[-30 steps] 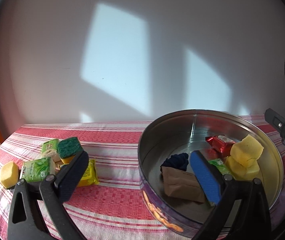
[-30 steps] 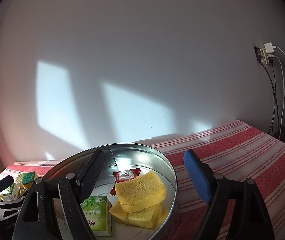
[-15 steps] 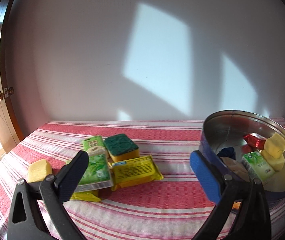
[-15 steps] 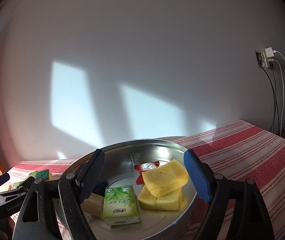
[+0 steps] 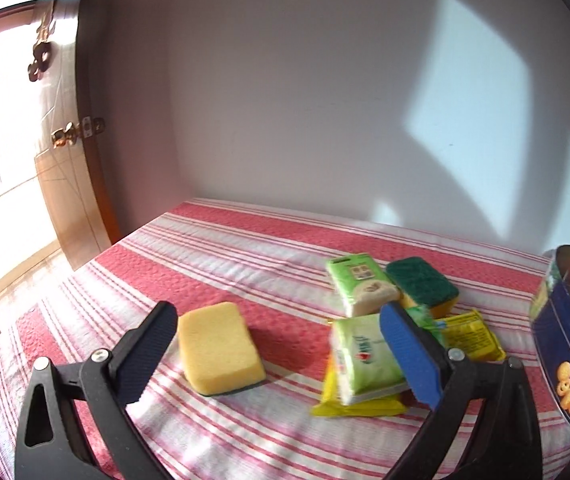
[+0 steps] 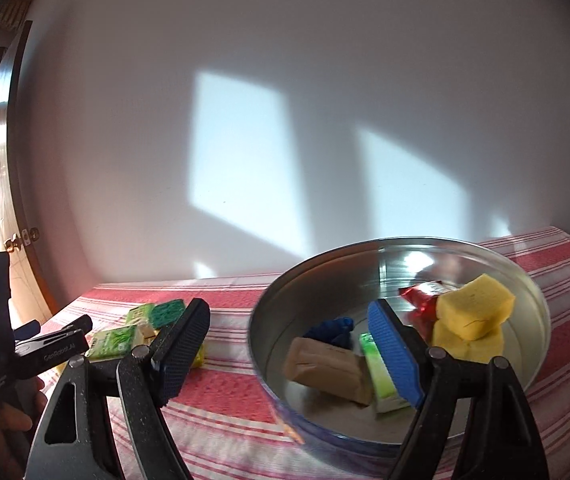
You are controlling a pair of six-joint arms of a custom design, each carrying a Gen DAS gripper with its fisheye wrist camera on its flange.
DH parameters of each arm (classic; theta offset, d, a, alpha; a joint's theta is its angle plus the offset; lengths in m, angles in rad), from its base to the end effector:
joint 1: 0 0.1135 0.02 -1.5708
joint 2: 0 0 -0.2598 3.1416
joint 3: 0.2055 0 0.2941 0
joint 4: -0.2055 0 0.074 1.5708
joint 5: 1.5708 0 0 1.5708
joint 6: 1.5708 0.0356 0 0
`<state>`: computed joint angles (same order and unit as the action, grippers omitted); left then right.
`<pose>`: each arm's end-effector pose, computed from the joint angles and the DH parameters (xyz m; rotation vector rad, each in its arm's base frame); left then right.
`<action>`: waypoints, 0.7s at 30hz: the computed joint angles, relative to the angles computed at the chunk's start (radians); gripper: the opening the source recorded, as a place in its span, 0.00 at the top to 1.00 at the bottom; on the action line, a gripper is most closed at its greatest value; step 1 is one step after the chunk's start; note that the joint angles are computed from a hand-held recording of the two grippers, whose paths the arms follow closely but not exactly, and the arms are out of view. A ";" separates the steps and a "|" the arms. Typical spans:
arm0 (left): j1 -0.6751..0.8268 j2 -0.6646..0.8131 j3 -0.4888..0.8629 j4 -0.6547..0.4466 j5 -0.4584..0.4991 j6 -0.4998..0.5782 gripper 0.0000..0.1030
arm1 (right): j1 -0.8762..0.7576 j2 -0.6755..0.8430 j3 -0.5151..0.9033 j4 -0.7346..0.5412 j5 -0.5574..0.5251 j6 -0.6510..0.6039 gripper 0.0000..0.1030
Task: Organize objects
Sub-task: 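Move both tools back to the pile beside the tin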
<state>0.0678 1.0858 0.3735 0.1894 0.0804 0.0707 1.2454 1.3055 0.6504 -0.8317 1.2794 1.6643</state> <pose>0.2505 0.0141 0.1459 0.0517 2.0912 -0.0003 0.1039 0.2012 0.1525 0.4439 1.8083 -0.0825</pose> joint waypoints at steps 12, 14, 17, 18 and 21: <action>0.129 0.345 0.251 -0.141 0.065 -0.011 0.01 | -0.139 0.218 0.106 0.719 -0.270 -0.703 0.19; 0.138 0.393 0.293 -0.187 0.089 0.002 0.01 | -0.163 0.259 0.138 0.749 -0.319 -0.736 0.19; 0.143 0.444 0.342 -0.239 0.089 0.013 0.01 | -0.186 0.306 0.176 0.776 -0.382 -0.766 0.19; 0.145 0.462 0.360 -0.252 0.088 0.015 0.01 | -0.195 0.320 0.188 0.782 -0.403 -0.773 0.19; 0.157 0.511 0.403 -0.295 0.091 0.010 0.01 | -0.224 0.362 0.225 0.807 -0.477 -0.796 0.19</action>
